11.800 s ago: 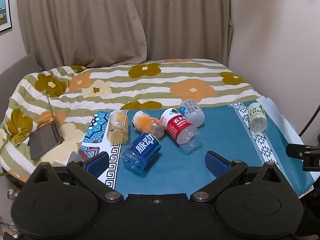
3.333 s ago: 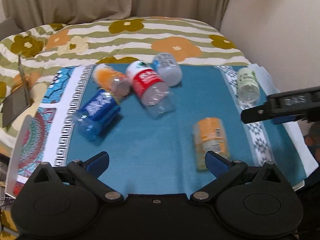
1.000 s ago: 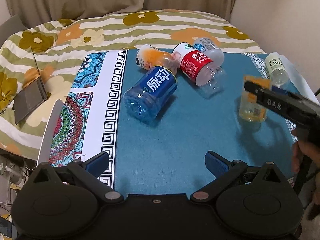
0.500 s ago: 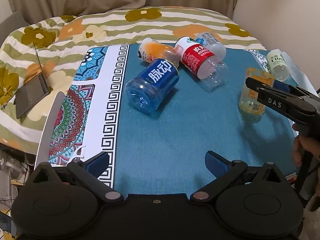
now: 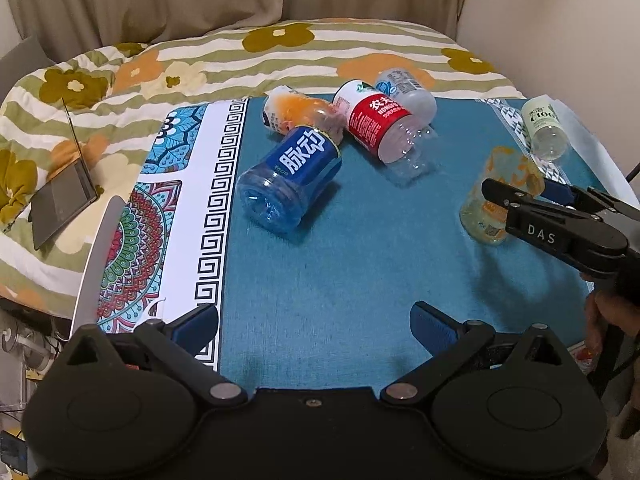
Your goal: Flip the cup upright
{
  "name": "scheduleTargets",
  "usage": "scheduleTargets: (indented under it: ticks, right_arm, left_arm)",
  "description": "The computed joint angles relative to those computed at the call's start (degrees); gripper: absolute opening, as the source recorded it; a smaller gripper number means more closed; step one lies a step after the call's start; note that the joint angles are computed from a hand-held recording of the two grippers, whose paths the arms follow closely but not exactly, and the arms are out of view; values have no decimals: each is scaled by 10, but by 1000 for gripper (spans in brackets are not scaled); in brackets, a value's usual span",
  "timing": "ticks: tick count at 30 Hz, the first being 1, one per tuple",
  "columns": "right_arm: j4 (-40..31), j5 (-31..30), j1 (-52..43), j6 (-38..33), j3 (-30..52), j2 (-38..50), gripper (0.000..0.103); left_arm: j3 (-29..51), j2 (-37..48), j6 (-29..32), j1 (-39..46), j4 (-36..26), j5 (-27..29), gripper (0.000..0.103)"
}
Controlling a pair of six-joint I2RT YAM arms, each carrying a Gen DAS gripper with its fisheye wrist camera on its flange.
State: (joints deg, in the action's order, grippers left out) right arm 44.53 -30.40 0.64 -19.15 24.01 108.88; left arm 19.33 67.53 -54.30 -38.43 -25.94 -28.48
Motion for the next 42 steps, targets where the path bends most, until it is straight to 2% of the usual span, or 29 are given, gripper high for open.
scheduleTargets:
  ticks: [1, 2, 4, 8, 14, 16, 20, 25, 30, 42]
  right_arm:
    - [-12, 3, 1, -2, 3, -5, 79]
    - [-28, 6, 2, -5, 5, -14, 88]
    - [-54, 15, 4, -3, 3, -40, 96]
    - [-172, 0, -19, -18, 12, -133, 98]
    - [-452, 0, -67, -73, 79, -292, 102]
    - [-525, 9, -83, -95, 106, -321, 103]
    - [-620, 9, -119, -124, 151, -341, 103]
    - [-667, 2, -159, -152, 174, -348, 103]
    - [-702, -1, -185, -170, 190, -336, 103]
    - [-710, 4, -199, -183, 191, -329, 103]
  left_arm:
    - [2, -1, -2, -2, -3, -2, 103]
    - [5, -3, -4, -4, -7, -5, 103]
    - [13, -8, -10, -12, -18, -13, 103]
    - [37, -27, -23, -30, -52, -34, 103]
    - [95, -45, -47, -63, -115, -83, 103]
    - [114, -47, -66, -81, -138, -106, 103]
    - [142, -36, -101, -110, -171, -145, 103]
    - [170, 5, -153, -149, -207, -190, 103]
    - [179, 31, -188, -172, -219, -204, 103]
    - [203, 67, -220, -193, -246, -215, 103]
